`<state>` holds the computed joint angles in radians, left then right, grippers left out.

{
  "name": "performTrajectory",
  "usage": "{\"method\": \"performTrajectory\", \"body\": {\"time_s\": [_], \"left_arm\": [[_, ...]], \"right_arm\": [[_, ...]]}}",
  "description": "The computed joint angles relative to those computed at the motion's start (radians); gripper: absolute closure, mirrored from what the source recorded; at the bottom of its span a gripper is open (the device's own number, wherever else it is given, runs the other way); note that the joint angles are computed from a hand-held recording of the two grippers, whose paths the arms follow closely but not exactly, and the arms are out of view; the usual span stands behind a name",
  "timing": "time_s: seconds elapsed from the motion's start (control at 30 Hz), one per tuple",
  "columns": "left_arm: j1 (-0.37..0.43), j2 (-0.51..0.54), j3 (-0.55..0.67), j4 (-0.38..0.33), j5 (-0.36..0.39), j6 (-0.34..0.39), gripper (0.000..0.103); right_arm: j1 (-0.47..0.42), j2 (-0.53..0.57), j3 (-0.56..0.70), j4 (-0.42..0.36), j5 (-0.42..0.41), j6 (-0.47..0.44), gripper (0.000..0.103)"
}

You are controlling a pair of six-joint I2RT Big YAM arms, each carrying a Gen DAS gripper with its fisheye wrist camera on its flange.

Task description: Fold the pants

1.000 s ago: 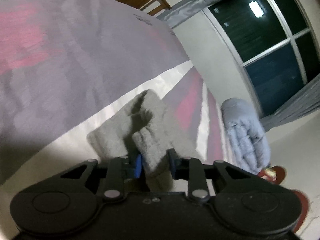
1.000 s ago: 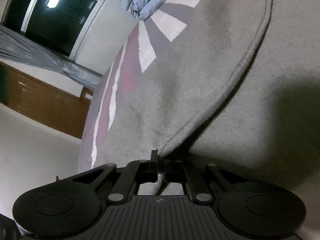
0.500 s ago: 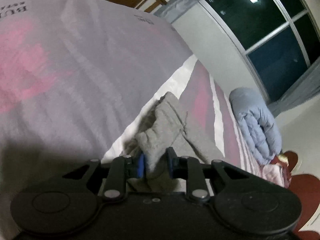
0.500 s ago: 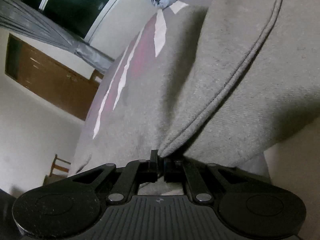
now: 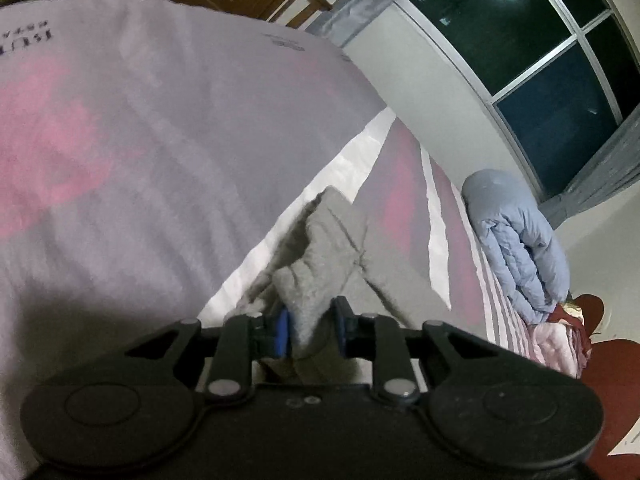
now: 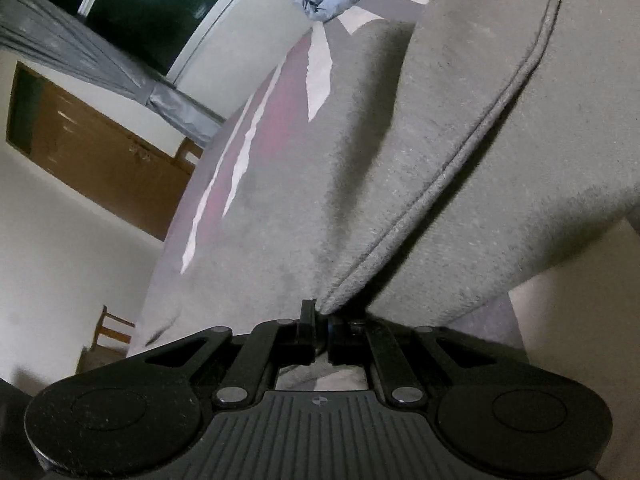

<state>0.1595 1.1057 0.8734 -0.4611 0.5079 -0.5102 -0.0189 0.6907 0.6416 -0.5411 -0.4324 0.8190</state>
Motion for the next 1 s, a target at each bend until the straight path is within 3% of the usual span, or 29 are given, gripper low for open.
{"method": "performTrajectory", "body": {"time_s": [0.13,0.27,0.3,0.33,0.37,0.4,0.5,0.6,0.67,0.8,0.9,1.0], "left_arm": [[0.004,0.012,0.011,-0.018,-0.005,0.039,0.090],[0.002,-0.007,0.013,-0.046,-0.015,0.041,0.082],[0.000,-0.025,0.012,-0.053,-0.034,0.044,0.078],[-0.009,-0.052,0.012,-0.068,-0.081,0.056,0.065],[-0.021,-0.081,0.011,-0.084,-0.147,0.063,0.046],[-0.033,-0.118,0.003,-0.088,-0.204,0.066,0.039],[-0.053,-0.202,-0.019,-0.090,-0.221,0.064,0.042],[-0.164,-0.235,-0.019,-0.102,-0.315,0.041,0.039],[-0.285,-0.216,-0.004,-0.129,-0.478,0.047,0.036],[-0.492,-0.154,0.007,-0.143,-0.743,0.109,0.031],[-0.576,-0.130,-0.015,-0.119,-0.837,0.103,0.025],[-0.607,-0.075,-0.013,-0.147,-0.865,0.089,0.021]], "right_arm": [[0.004,0.006,0.020,-0.025,0.006,-0.050,0.098],[-0.003,0.005,0.014,-0.026,-0.007,-0.013,0.097],[-0.016,-0.014,0.017,-0.042,-0.011,-0.009,0.095],[-0.028,-0.037,0.020,-0.058,-0.010,-0.013,0.085],[-0.045,-0.064,0.020,-0.077,-0.001,-0.024,0.077],[-0.074,-0.089,0.020,-0.096,-0.012,-0.041,0.075],[-0.229,-0.155,0.014,-0.164,-0.101,-0.098,0.073],[-0.398,-0.170,0.024,-0.204,-0.151,-0.165,0.073],[-0.470,-0.138,0.041,-0.203,-0.138,-0.196,0.073],[-0.582,-0.054,0.099,-0.239,-0.149,-0.354,0.073],[-0.618,0.010,0.120,-0.232,-0.188,-0.390,0.073],[-0.677,0.048,0.111,-0.199,-0.253,-0.373,0.073]]}}
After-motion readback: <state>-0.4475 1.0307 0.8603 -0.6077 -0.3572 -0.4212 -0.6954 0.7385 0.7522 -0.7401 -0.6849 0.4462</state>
